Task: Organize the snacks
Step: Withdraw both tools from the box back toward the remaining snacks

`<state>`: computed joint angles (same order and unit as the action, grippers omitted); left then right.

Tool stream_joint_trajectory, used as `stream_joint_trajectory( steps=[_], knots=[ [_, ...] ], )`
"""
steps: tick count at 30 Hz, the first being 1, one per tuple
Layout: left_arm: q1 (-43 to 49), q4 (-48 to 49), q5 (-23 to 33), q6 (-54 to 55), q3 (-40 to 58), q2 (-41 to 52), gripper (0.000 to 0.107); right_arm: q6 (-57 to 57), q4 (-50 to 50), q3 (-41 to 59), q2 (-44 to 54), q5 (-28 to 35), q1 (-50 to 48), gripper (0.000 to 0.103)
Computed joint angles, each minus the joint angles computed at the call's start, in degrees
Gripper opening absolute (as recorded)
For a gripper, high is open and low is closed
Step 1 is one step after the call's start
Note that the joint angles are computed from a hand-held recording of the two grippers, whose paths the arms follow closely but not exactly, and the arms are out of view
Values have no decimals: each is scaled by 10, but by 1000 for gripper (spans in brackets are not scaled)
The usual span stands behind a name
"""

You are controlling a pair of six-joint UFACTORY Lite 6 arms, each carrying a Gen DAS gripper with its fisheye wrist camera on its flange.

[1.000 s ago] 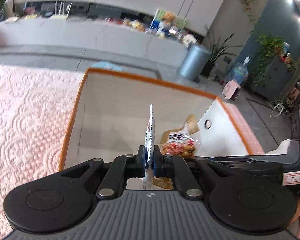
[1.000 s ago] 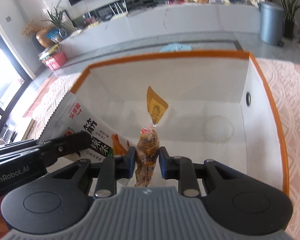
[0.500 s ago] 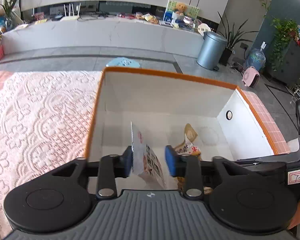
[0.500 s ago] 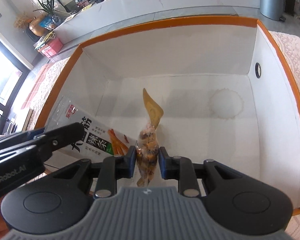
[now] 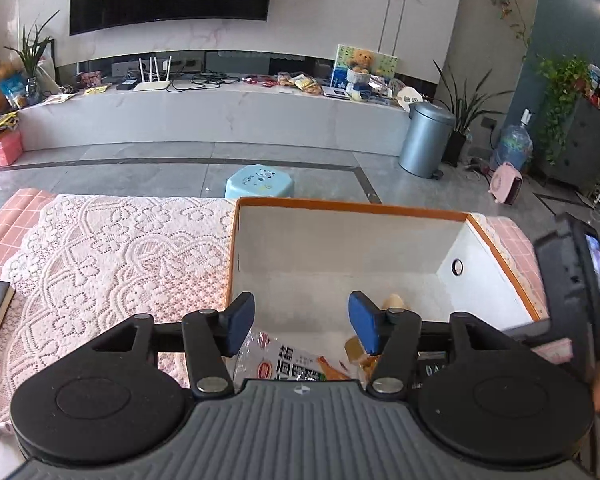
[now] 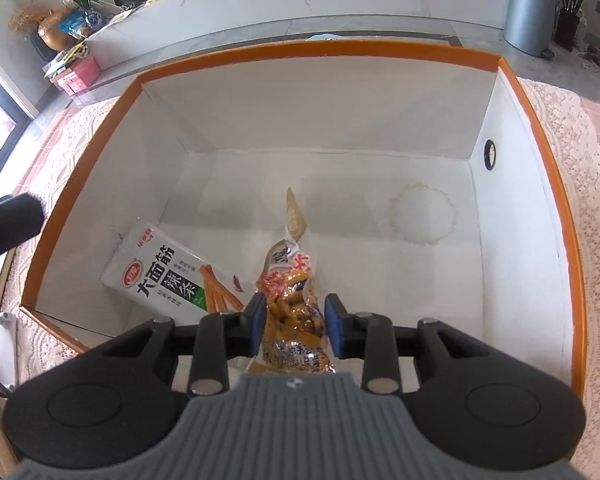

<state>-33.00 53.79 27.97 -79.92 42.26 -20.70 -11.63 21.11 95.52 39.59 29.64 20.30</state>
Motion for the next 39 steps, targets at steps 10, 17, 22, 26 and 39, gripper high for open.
stream_joint_trajectory(
  steps=[10,17,22,26,39],
  knots=[
    [-67,0,54,-50,-24,-36,67,90,-103,15,16,-9,23,42],
    [-94,-27,84,-52,-23,-52,67,138,-180,-29,-39,-36,32,55],
    [-126,-30,125,-74,-27,-81,67,209,-267,-126,-132,-87,47,65],
    [-176,-15,175,-119,-37,-107,67,301,-363,-234,-237,-135,57,71],
    [-372,-12,350,-210,-51,-157,67,710,-720,-560,-614,-176,88,84]
  ],
)
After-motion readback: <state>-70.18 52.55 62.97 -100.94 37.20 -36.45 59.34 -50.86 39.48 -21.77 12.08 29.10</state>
